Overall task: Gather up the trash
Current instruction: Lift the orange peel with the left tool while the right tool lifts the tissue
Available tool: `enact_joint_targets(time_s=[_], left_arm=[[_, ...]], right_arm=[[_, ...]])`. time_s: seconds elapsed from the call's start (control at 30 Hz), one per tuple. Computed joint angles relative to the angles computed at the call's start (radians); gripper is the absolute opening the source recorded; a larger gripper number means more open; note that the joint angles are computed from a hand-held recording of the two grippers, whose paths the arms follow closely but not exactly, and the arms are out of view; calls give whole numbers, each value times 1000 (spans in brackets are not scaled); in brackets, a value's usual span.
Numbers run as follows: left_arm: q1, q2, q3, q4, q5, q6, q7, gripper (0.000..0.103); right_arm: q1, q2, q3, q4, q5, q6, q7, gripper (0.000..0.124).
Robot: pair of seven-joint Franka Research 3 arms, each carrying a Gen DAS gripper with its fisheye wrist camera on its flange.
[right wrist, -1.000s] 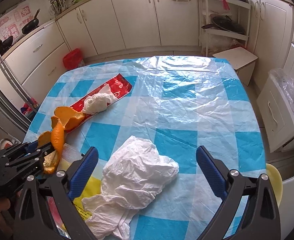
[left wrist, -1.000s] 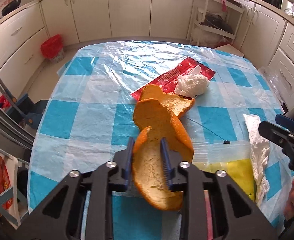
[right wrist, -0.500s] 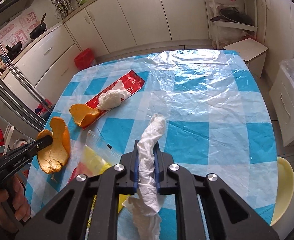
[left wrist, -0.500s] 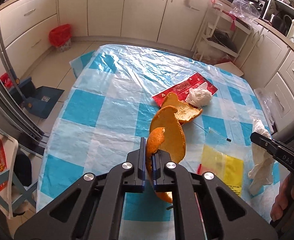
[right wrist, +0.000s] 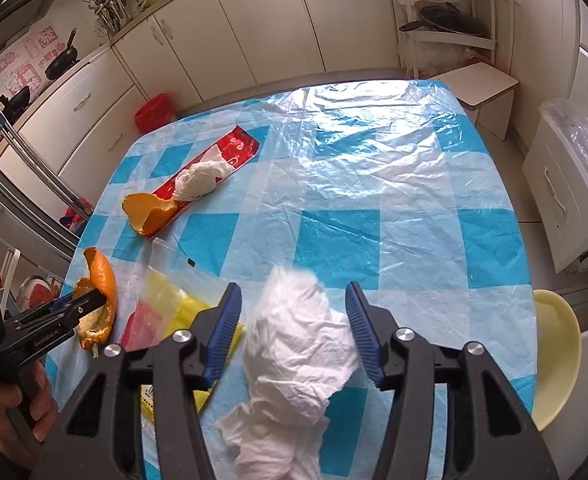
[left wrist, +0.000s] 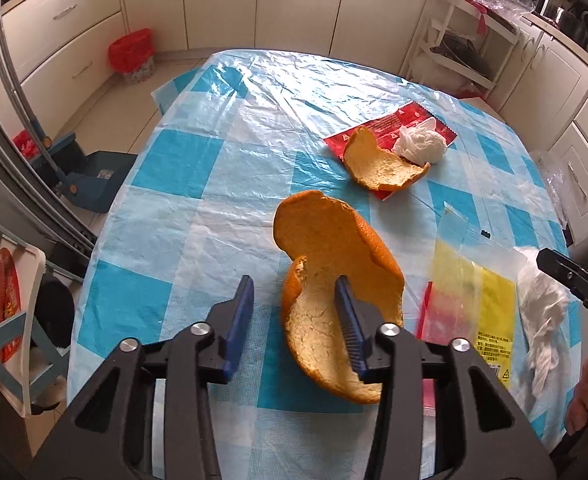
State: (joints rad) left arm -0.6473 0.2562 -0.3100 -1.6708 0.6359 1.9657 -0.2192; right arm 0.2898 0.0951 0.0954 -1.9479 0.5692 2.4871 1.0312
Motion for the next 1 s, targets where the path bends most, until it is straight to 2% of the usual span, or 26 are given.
enact_joint_targets(time_s=[0.13, 0.2, 0.23, 0.27, 0.3, 0.33, 0.37, 0.4, 0.43, 0.5, 0.67, 1.0], left_arm=[[-19, 31, 1, 46, 16, -55, 27, 42], [-22, 30, 4, 44, 21, -52, 27, 39], [-20, 21, 4, 30, 24, -30, 20, 31], [-17, 12, 4, 17, 26, -3, 16, 18], [-17, 12, 3, 16, 28, 6, 14, 14], [-21, 14, 3, 24, 34, -5, 13, 9], [-24, 11, 4, 23, 43, -1, 6, 6], [-23, 2, 5, 13, 49, 13, -9, 5], [-23, -10, 5, -1, 58, 27, -27, 4], [-29, -26, 4, -8, 87, 23, -61, 4], [-40, -52, -7, -14, 170, 1, -119, 4], [-68, -5, -7, 60, 284, 18, -96, 4]], right_arm=[[2, -6, -2, -9, -20, -6, 3, 53], [4, -1, -4, -5, -51, -27, 22, 53], [6, -1, -4, -6, -65, -35, 26, 54], [8, -3, -3, -13, -78, -31, 25, 54], [11, -11, -2, -26, -91, -15, 21, 54], [17, -19, -1, -40, -124, 6, 22, 48], [21, -25, -1, -52, -145, 20, 19, 26], [21, -28, 0, -54, -147, 14, 11, 15], [17, -29, 0, -51, -120, -3, -8, 11], [13, -41, 0, -57, -83, -1, -35, 8], [6, -73, -7, -66, 7, 25, -84, 8], [0, -98, -20, -75, 137, 70, -154, 8]])
